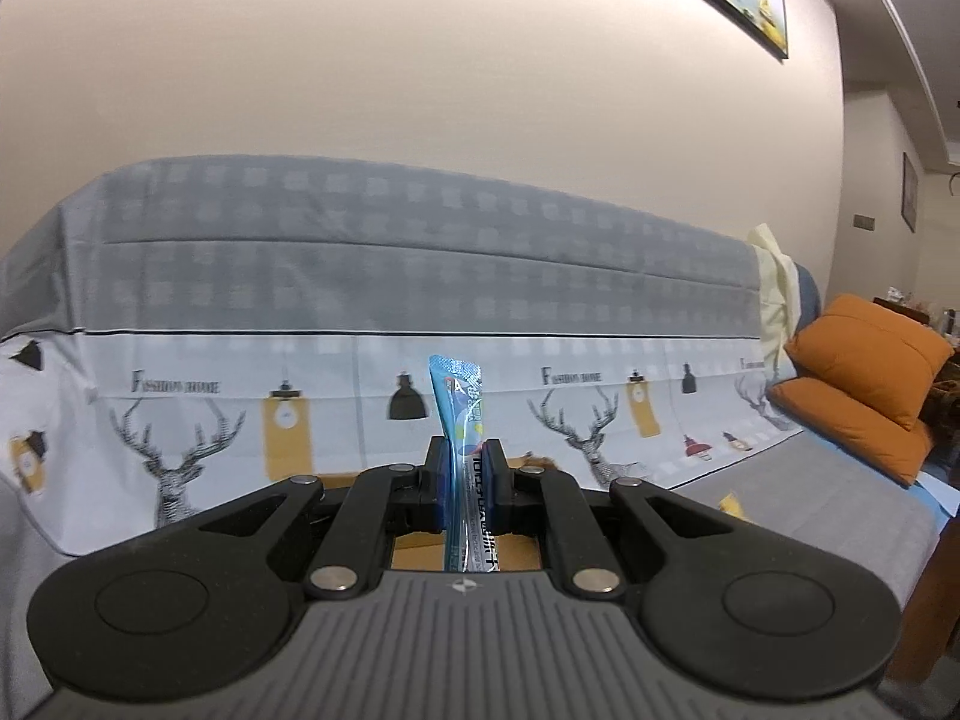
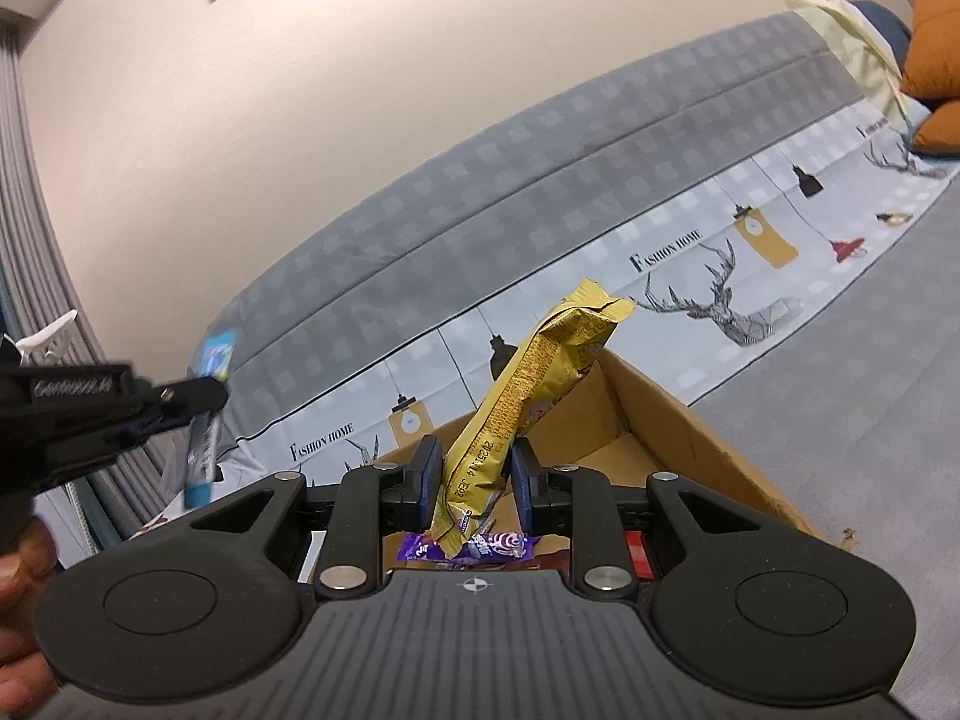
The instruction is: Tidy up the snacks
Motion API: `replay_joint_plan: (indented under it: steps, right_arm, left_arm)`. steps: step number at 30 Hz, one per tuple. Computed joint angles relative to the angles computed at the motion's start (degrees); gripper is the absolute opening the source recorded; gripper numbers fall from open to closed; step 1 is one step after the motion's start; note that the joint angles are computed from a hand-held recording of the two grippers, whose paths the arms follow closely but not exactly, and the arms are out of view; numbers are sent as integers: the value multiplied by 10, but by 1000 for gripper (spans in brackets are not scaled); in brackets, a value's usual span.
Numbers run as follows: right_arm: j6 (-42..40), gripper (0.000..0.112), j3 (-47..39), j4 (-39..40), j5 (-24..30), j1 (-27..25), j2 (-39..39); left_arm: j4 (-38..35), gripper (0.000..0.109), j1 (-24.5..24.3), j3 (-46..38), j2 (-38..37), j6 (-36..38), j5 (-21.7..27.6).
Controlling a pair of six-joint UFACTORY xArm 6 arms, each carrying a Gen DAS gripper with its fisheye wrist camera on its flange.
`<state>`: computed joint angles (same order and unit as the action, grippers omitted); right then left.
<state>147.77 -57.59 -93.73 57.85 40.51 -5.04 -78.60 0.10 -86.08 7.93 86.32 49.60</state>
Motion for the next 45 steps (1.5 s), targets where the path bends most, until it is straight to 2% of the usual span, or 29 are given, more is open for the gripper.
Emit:
replay_joint_plan:
  steps: [13, 19, 20, 21, 23, 29, 31, 34, 36, 39, 42, 45]
  right_arm:
    - [29, 27, 13, -12, -21, -15, -9]
    - [41, 29, 18, -14, -44, -27, -12]
    - [42, 32, 18, -10, -59, -33, -12]
    - [42, 45, 16, -5, -63, -36, -10]
    - [34, 58, 13, 6, -52, -33, -7]
    - [7, 73, 3, 26, -46, -29, 1]
    - [-12, 79, -4, 38, -40, -24, 4]
    - [-44, 94, -13, 58, -33, -16, 8]
    - [-65, 102, -20, 71, -35, -11, 11]
    - [-112, 103, -39, 102, -25, 3, 21]
    - [-165, 103, -61, 124, 4, 25, 31]
    - [-244, 103, -92, 159, 39, 47, 47]
  left_arm:
    - [14, 11, -49, -21, 26, -8, -21]
    - [34, 14, -65, -40, 45, -44, -54]
    - [40, 23, -66, -44, 47, -54, -56]
    - [45, 35, -64, -47, 49, -64, -51]
    - [44, 43, -59, -45, 47, -68, -46]
    - [57, 44, -27, -3, 13, -71, -35]
    - [57, 49, -10, 21, -4, -74, -29]
    - [50, 74, 21, 64, -34, -58, -18]
    - [46, 85, 42, 94, -55, -36, -9]
    - [50, 87, 67, 131, -77, 3, -3]
    - [42, 94, 74, 170, -98, 61, -34]
    - [59, 95, 87, 174, -93, 41, -24]
